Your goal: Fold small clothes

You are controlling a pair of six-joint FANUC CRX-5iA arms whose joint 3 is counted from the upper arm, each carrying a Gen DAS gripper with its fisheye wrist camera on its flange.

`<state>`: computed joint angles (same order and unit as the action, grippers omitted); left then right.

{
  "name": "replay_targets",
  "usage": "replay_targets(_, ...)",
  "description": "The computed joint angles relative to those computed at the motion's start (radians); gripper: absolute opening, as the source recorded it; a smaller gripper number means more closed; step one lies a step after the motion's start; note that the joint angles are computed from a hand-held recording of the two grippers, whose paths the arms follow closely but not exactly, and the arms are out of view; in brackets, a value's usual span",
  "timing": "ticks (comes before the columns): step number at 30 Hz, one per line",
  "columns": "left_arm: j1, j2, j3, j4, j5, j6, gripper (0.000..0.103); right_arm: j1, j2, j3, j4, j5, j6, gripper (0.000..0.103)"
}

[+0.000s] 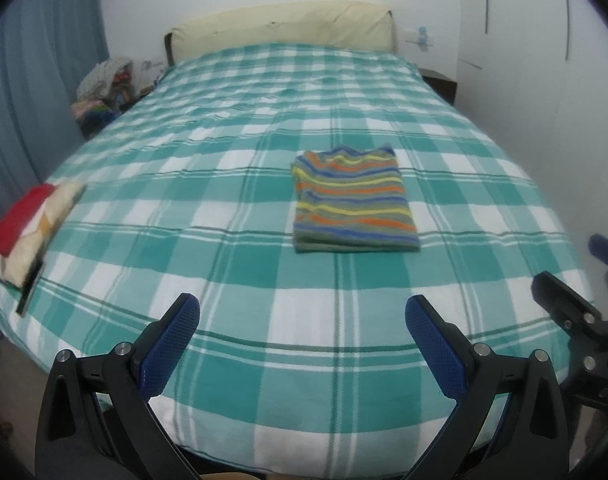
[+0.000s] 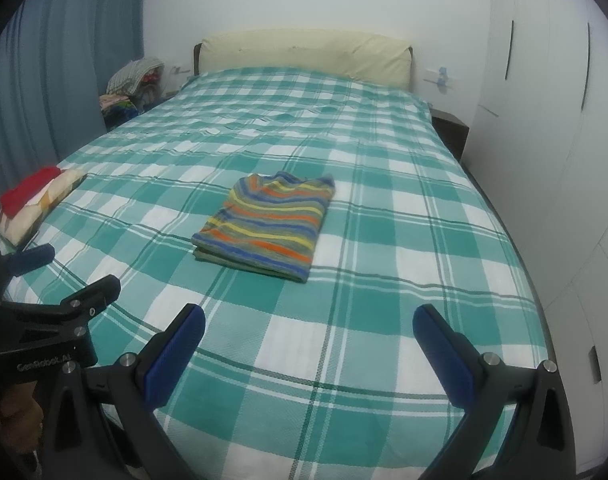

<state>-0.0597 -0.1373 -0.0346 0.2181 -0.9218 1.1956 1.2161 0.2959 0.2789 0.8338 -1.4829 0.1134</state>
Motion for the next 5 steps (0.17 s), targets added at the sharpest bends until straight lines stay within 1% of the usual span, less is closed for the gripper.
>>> replay_targets(2, 0.002, -0.007, -0.010, 0.016, 0.007, -0.014, 0.103, 0.000, 0.000, -0.001, 0.000, 0.000, 0.000, 0.102)
replay_targets(5, -0.007, -0.028, -0.027, 0.003, 0.040, -0.016, 0.103, 0.001, -0.002, -0.002, 0.002, 0.001, -0.002, 0.103)
